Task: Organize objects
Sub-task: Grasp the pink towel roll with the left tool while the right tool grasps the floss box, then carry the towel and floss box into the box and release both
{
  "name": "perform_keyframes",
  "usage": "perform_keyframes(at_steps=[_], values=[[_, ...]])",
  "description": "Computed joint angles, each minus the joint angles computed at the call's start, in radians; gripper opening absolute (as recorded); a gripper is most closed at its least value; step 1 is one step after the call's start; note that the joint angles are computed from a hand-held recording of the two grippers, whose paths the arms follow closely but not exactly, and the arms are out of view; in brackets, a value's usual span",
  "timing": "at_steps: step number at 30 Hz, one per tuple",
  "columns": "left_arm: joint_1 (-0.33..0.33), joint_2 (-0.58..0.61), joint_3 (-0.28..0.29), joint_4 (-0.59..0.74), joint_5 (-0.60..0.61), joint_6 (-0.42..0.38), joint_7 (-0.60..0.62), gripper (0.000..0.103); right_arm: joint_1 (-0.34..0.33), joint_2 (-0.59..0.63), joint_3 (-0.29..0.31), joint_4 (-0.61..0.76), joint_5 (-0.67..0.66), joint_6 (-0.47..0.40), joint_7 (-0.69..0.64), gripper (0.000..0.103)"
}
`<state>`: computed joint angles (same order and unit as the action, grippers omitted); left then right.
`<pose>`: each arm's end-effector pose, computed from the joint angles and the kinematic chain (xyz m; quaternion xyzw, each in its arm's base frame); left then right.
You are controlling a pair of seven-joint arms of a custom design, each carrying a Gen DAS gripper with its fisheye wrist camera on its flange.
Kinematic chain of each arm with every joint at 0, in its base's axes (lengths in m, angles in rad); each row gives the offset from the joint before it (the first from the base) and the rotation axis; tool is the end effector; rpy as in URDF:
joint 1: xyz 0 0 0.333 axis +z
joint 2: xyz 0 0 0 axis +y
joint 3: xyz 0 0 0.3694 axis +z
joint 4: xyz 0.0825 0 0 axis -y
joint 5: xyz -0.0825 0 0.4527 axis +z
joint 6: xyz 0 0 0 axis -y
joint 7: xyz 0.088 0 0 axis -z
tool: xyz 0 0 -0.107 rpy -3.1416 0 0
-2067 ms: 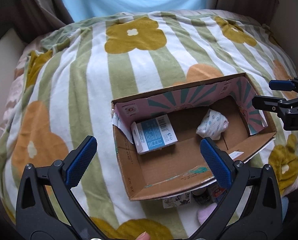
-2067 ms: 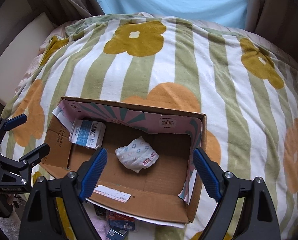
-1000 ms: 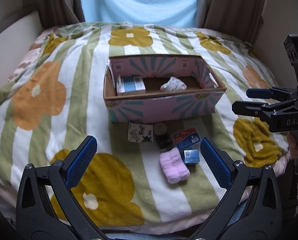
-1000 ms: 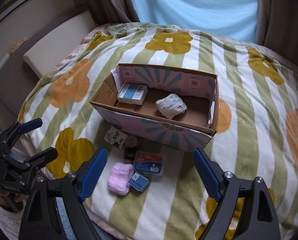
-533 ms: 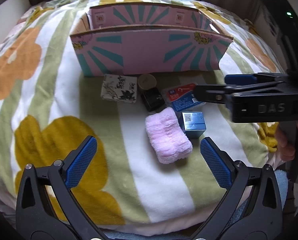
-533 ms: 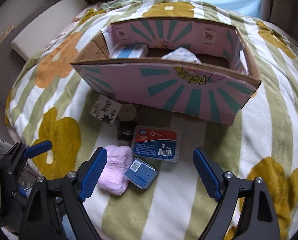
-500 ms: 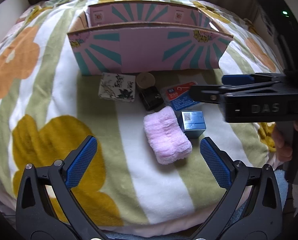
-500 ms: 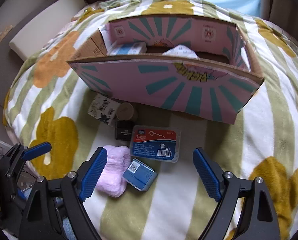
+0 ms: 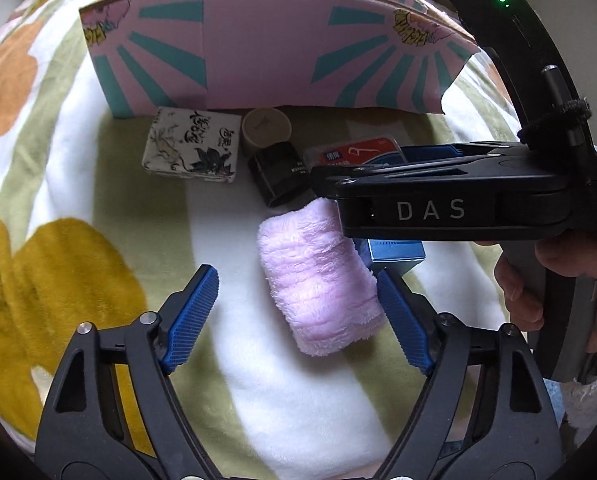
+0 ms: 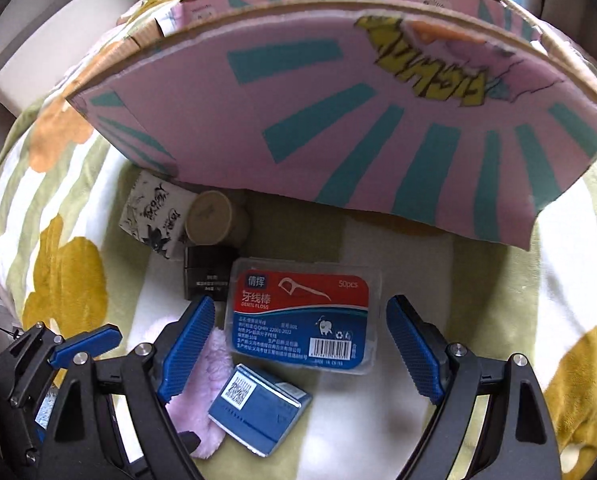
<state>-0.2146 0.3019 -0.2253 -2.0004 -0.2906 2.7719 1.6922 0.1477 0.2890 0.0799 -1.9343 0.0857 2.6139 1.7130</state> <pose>0.6479 -0.2809 0.3674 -0.5780 0.7747 -0.2530 0.0429 0.6989 0.1562 0.3893 -0.6973 0.6889 -0.0773 0.1822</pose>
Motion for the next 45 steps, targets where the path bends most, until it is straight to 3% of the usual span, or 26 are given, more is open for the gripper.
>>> perform_keyframes(at_steps=[11,18,37,45], values=[[0.065,0.044,-0.067,0.042,-0.188,-0.056,0.157,0.042,-0.014,-0.003,0.005,-0.019,0.033,-0.004,-0.044,0.085],[0.048,0.05,-0.051,0.052,-0.195,-0.053,0.161,0.036,0.009,-0.006,-0.014,-0.025,-0.035,-0.01,0.003,0.079],[0.046,0.029,-0.043,0.05,-0.202,-0.013,0.158,0.027,-0.005,-0.115,-0.008,-0.122,0.041,0.05,-0.043,0.079],[0.07,-0.053,-0.05,-0.018,-0.267,0.005,0.207,0.027,0.011,-0.195,-0.022,-0.178,0.039,0.059,-0.04,0.079]])
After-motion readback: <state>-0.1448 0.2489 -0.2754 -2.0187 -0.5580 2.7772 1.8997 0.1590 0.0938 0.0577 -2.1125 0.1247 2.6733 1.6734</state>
